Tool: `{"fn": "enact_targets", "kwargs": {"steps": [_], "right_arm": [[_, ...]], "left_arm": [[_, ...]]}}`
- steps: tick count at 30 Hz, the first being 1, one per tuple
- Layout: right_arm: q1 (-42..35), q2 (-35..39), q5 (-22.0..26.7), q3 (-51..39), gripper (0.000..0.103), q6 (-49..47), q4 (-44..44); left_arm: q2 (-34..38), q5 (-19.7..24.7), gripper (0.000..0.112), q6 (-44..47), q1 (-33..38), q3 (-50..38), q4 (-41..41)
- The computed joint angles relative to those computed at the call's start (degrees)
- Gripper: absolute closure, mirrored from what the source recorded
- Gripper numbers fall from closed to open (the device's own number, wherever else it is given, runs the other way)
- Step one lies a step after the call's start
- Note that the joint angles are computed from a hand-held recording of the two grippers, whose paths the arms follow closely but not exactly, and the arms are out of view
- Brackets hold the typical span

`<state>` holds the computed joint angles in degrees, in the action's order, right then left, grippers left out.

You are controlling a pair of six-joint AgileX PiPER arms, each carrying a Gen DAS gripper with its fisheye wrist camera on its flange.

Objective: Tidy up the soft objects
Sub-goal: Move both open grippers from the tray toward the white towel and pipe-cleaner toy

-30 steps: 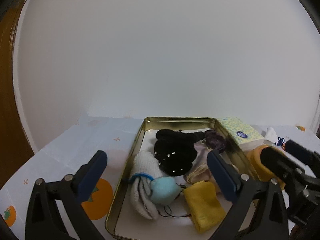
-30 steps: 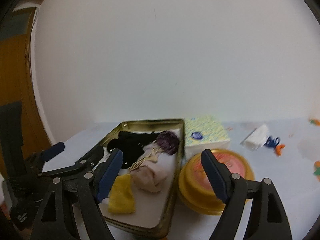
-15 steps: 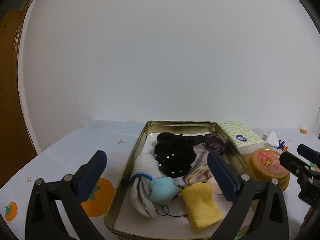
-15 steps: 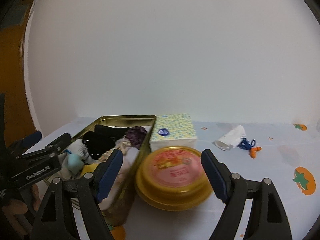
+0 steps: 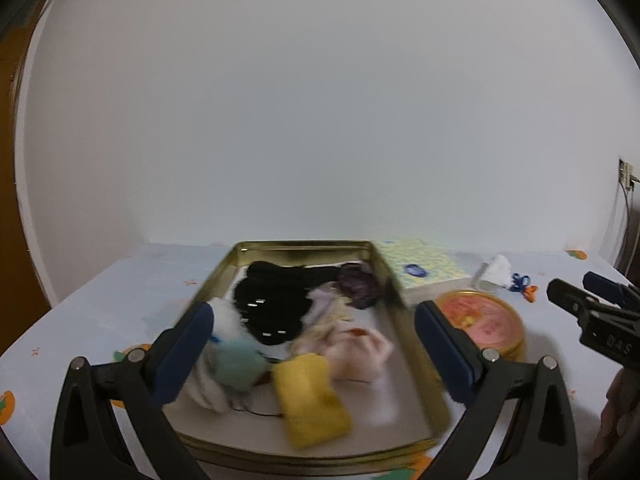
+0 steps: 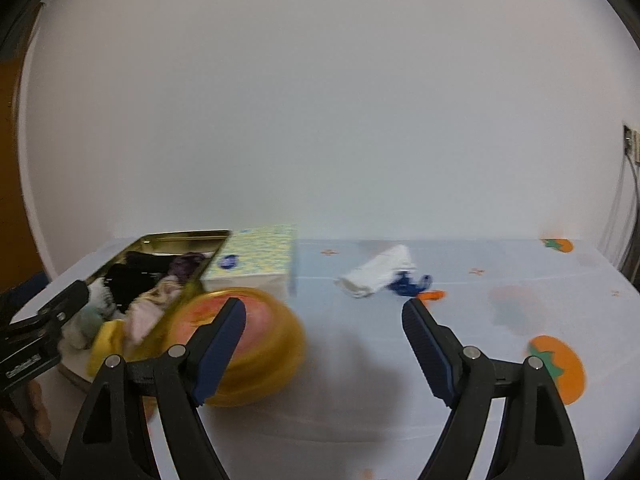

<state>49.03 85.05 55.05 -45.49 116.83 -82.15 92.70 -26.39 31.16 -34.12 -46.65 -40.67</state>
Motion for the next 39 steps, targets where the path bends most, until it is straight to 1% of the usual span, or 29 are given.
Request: {"fn": "enact_targets", "kwargs": {"steps": [6, 10, 14, 16, 18, 21, 24, 26, 27, 29, 32, 34, 36, 38, 39], "right_arm": [[-3.1, -4.2, 1.9, 3.7, 0.021, -2.3, 1.5], [-6.7, -7.3, 1.0, 6.1, 0.021, -4.1, 2.7], [-11.8, -10.3, -2.3, 7.8, 0.021, -6.5, 4.6], [-15.3, -11.7, -5.3, 8.6, 0.021, -7.8, 5.7], [-18.0, -12.3, -7.7, 8.8, 0.021, -9.3, 6.6], [-22.9, -11.5, -12.5, 7.8, 0.021, -13.6, 8.4], [-28.2, -8.8, -18.5, 5.1, 0.021, -21.2, 12.8], [-32.3, -5.8, -23.4, 2.3, 0.021, -29.2, 18.1], [-33.7, -4.7, -24.9, 1.2, 0.021, -32.4, 20.3], [-36.5, -1.0, -27.9, -2.3, 0.021, -42.2, 27.6], [-38.1, 2.7, -30.0, -6.1, 0.023, -48.5, 32.0], [-38.2, 4.7, -29.5, -8.4, 0.024, -49.8, 31.9], [-38.9, 7.8, -29.0, -11.9, 0.027, -55.5, 35.8], [-40.6, 10.3, -29.7, -14.8, 0.041, -65.8, 45.2], [-41.4, 11.3, -29.5, -16.0, 0.045, -71.1, 50.2]], "left_arm": [[1.0, -1.3, 0.01, 3.8, -5.8, -1.2, -3.8], [2.0, -1.3, 0.01, 7.0, -9.2, -2.7, -6.8], [3.7, -0.9, 0.01, 9.4, -11.7, -5.0, -9.3], [4.9, -0.3, 0.01, 11.0, -12.7, -6.9, -11.1], [6.4, -0.1, 0.01, 14.3, -14.2, -9.0, -14.7], [8.2, 0.0, 0.01, 18.2, -16.2, -11.9, -18.8], [10.2, 0.2, 0.01, 23.4, -17.9, -15.1, -24.3], [11.4, 0.3, 0.01, 27.8, -18.7, -17.2, -28.7], [11.9, 0.4, 0.01, 29.9, -19.0, -18.1, -30.8], [12.5, 1.2, 0.01, 32.9, -19.0, -19.3, -33.8], [13.3, 2.7, 0.01, 37.8, -18.6, -21.2, -39.2], [14.0, 3.0, 0.01, 41.7, -18.5, -22.5, -43.5], [14.7, 3.3, 0.01, 46.3, -18.3, -23.9, -48.0], [15.1, 3.4, 0.01, 49.2, -18.2, -24.7, -50.8], [15.3, 3.6, 0.01, 50.1, -18.2, -25.0, -51.6]]}}
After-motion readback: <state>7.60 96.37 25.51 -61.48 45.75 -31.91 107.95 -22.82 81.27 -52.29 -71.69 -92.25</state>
